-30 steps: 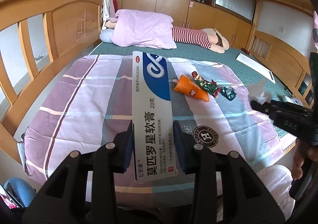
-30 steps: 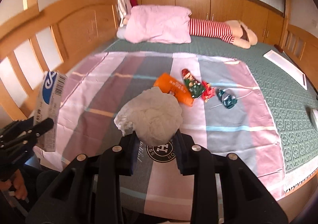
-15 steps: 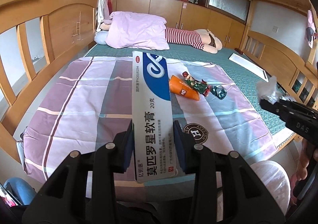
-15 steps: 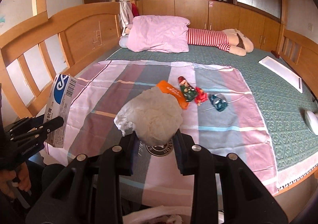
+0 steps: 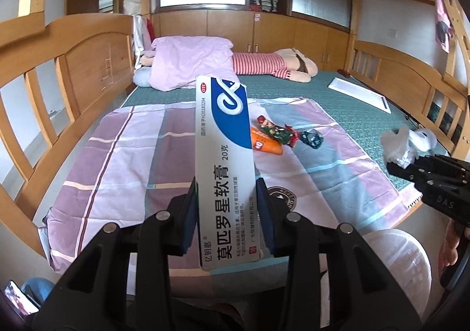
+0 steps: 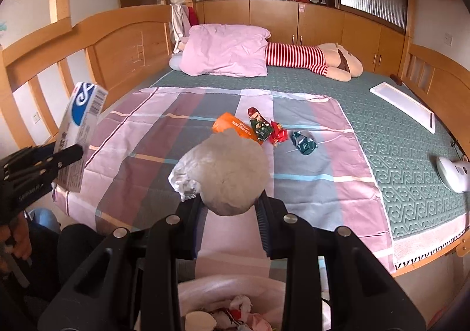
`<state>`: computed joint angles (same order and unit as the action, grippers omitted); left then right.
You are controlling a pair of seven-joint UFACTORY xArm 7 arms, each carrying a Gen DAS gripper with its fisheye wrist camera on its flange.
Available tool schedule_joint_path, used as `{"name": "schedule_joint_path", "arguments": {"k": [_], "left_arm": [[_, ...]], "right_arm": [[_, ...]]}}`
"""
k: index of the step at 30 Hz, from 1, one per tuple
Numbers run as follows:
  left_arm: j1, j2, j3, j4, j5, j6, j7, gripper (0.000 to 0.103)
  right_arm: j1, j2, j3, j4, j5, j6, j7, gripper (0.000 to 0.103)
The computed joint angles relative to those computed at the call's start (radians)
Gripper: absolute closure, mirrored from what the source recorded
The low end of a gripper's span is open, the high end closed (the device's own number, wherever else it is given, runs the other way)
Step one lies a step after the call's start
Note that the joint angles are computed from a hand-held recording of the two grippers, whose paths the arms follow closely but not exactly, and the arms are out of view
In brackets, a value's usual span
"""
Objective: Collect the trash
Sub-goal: 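Carry the tissue and box over the white bin and open both grippers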
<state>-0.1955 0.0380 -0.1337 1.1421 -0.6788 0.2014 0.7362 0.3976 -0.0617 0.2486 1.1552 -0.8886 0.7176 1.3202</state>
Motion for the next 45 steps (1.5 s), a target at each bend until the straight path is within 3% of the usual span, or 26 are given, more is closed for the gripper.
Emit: {"name": "schedule_joint_path", "arguments": {"k": [10,17,20,21,24,25,29,33,35,40,42,43,45], "left_arm": [[-0.025,-0.016,-0.003,-0.01,-0.074,0.061,0.081,0.065],[-0.023,-0.014,0.007,-0.044,-0.054,0.126,0.067,0.065],[-0.023,-0.013,0.006,-0.05,-0.056,0.133,0.068,0.065],[-0.023,-0.012,0.005,-0.05,-0.063,0.136,0.075,0.065],[-0.022,-0.011,0.002,-0.047,-0.099,0.16,0.105,0.065],[-0.023,-0.011,0.001,-0.046,-0.112,0.171,0.117,0.065],[-0.03,-0.021,-0.001,-0.054,-0.134,0.203,0.149,0.065],[-0.038,-0.032,0.001,-0.057,-0.173,0.271,0.215,0.065],[-0.04,-0.038,0.005,-0.053,-0.208,0.361,0.266,0.065],[-0.032,-0.01,0.015,0.002,-0.223,0.776,0.376,0.063],[-0.041,-0.01,0.002,-0.012,-0.195,0.82,0.395,0.04],[-0.048,-0.017,-0.004,-0.028,-0.18,0.789,0.39,0.021],[-0.056,-0.021,-0.005,-0.043,-0.166,0.736,0.385,0.018]], "right_arm": [[-0.04,-0.173,0.052,-0.159,0.098,-0.033,-0.075,0.071],[-0.011,-0.175,0.044,-0.24,0.337,-0.082,-0.319,0.071],[0.02,-0.163,0.047,-0.257,0.441,-0.028,-0.458,0.071],[0.038,-0.159,0.042,-0.267,0.492,-0.026,-0.52,0.069],[0.062,-0.169,0.034,-0.305,0.587,-0.068,-0.629,0.049],[0.058,-0.186,0.036,-0.328,0.594,-0.107,-0.625,0.042],[-0.014,-0.322,0.039,-0.453,0.62,-0.308,-0.538,0.039],[-0.169,-0.425,0.121,-0.49,0.55,-0.359,-0.378,0.038],[-0.23,-0.459,0.154,-0.5,0.523,-0.391,-0.318,0.038],[-0.338,-0.506,0.224,-0.522,0.489,-0.458,-0.216,0.038],[-0.378,-0.515,0.242,-0.529,0.484,-0.479,-0.182,0.036],[-0.397,-0.511,0.246,-0.527,0.482,-0.488,-0.172,0.032],[-0.439,-0.489,0.256,-0.512,0.473,-0.502,-0.157,0.031]]}}
